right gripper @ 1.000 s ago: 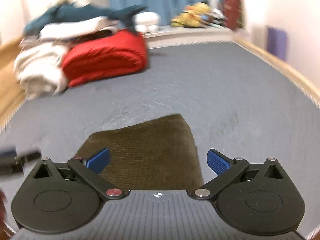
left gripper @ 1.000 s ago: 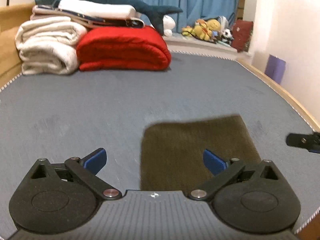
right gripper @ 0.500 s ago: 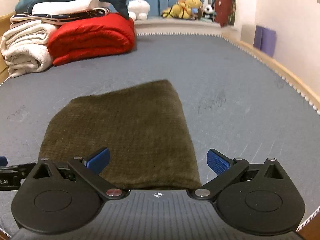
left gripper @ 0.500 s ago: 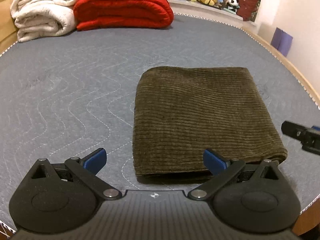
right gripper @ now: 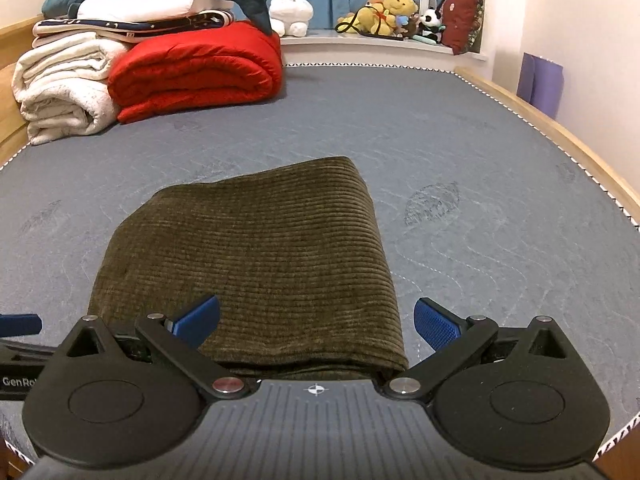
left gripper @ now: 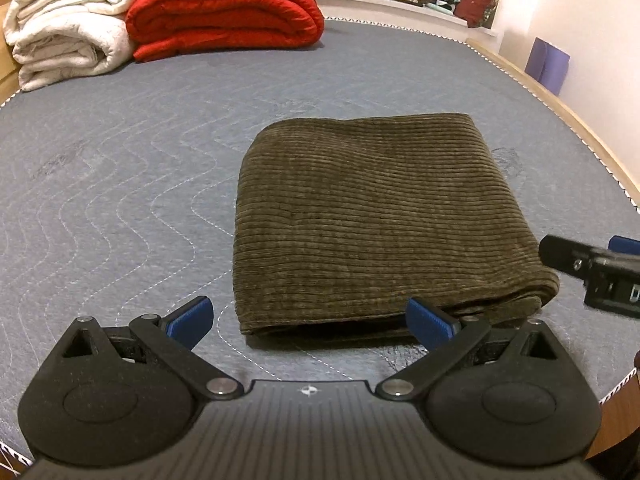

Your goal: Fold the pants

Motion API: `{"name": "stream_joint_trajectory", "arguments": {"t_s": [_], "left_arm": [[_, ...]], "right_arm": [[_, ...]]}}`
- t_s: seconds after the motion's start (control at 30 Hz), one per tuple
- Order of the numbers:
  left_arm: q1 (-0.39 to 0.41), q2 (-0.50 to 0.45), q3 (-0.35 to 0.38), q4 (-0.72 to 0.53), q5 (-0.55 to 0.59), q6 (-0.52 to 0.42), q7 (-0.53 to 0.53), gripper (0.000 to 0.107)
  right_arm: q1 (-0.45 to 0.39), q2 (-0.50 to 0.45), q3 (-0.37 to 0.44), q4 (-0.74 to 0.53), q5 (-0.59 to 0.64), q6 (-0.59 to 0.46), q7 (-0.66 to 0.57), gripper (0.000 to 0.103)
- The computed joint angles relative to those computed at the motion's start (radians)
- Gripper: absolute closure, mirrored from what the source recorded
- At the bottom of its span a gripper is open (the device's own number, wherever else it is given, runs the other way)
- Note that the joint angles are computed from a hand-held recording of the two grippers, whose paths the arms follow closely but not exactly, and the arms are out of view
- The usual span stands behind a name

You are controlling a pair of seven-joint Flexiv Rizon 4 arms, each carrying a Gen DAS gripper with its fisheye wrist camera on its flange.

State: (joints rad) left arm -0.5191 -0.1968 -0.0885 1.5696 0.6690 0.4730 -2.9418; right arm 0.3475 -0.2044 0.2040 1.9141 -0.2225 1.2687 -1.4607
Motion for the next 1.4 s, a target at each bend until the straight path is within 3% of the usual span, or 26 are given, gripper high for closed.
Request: {"name": "stream_joint_trajectory", "arguments": {"t_s": [0.2, 1.4], "left_arm": [[0.001, -0.002, -0.003, 0.001, -0.015, -0.003, 0.011, 0.004], [0.001, -0.006, 0.000, 0.004, -0.035, 0.002, 0.027, 0.004]], "right_arm": [[-0.010, 0.018, 0.029, 0.005, 0.054, -0.033, -0.077, 0.001], [-0.002, 0.031, 0.030, -0.011, 0.135, -0.094, -0.151, 0.001]]}}
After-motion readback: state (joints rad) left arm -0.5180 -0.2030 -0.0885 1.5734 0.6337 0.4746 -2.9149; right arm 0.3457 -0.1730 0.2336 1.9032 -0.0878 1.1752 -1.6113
